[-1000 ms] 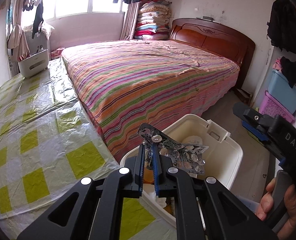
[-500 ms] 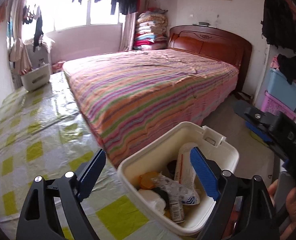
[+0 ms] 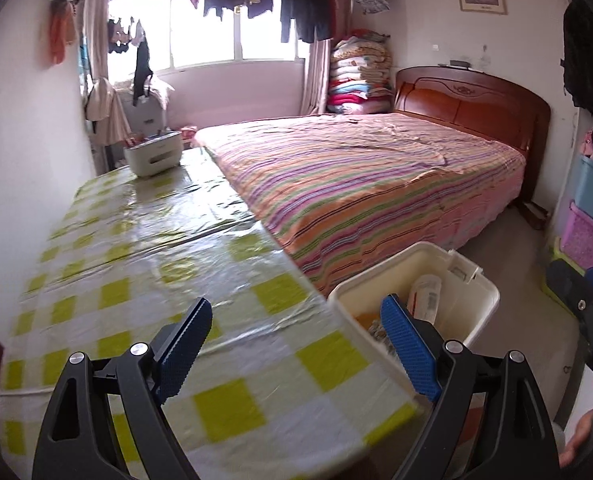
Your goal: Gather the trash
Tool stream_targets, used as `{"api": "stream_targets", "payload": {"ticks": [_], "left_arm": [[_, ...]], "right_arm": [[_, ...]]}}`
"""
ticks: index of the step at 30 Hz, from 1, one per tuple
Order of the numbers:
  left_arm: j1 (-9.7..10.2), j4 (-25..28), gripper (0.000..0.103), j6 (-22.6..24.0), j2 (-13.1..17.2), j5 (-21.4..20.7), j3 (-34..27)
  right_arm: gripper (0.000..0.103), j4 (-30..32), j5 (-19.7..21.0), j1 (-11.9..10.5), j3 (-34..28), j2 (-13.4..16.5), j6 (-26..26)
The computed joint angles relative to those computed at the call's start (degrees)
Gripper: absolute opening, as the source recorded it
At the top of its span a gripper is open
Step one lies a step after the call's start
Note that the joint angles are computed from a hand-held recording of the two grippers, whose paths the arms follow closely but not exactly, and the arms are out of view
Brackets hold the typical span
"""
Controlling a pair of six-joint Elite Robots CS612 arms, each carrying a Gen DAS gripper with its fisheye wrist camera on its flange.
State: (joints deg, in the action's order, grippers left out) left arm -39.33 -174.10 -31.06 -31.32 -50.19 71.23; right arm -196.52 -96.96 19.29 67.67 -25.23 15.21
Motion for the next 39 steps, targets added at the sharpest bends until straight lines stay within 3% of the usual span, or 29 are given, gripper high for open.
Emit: {"api": "stream_targets", "payload": {"ticks": [9, 23, 39], "left_arm": [[-1.49, -3.4, 0.084, -1.1, -4.1, 2.5, 8.0], [-1.78, -8.2, 0.084, -0.2, -5.2, 3.4, 10.8], [-0.89, -5.4, 0.084, 0.0, -4.0, 0.5, 8.4]], "right_arm": [[0.096, -3.6, -3.6, 1.9, 7.4, -4.7, -2.9], [0.096, -1.2, -3.3, 2.2, 3.5, -3.0, -4.8], [0.096, 1.0, -3.1, 1.9, 0.9, -1.4, -4.0]]}}
